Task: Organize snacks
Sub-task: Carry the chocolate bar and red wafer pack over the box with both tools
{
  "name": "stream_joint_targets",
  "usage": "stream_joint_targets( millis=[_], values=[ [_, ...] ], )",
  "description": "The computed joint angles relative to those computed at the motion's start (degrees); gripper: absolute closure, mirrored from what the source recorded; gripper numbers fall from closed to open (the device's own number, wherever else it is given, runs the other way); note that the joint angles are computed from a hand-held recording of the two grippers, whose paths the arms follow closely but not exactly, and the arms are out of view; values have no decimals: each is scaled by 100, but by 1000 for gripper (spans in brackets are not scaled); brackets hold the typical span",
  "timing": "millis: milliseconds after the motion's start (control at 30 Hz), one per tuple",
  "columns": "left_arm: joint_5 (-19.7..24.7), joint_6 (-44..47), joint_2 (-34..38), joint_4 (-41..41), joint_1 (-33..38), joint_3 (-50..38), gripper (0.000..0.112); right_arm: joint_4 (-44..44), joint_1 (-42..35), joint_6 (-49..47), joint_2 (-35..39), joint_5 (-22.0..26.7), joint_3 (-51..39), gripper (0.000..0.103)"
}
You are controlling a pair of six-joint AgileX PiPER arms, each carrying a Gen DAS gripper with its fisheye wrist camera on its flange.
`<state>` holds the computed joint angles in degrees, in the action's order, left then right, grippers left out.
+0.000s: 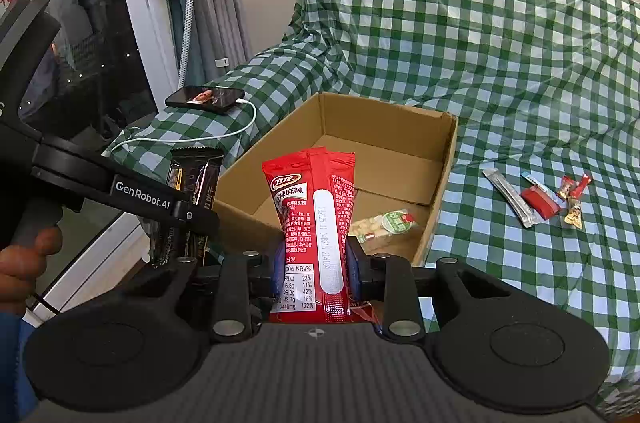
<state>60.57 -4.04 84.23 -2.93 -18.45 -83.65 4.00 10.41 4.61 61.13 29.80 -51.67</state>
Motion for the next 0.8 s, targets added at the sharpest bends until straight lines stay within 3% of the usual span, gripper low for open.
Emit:
stream_joint_targets(
  millis=[567, 800],
  values=[
    [64, -65, 417, -23, 38, -238, 70, 359, -137, -358, 339, 77, -102, 72],
    [63, -33, 799, 6, 180, -735, 70, 423, -236, -391, 672, 21, -320, 72]
  ],
)
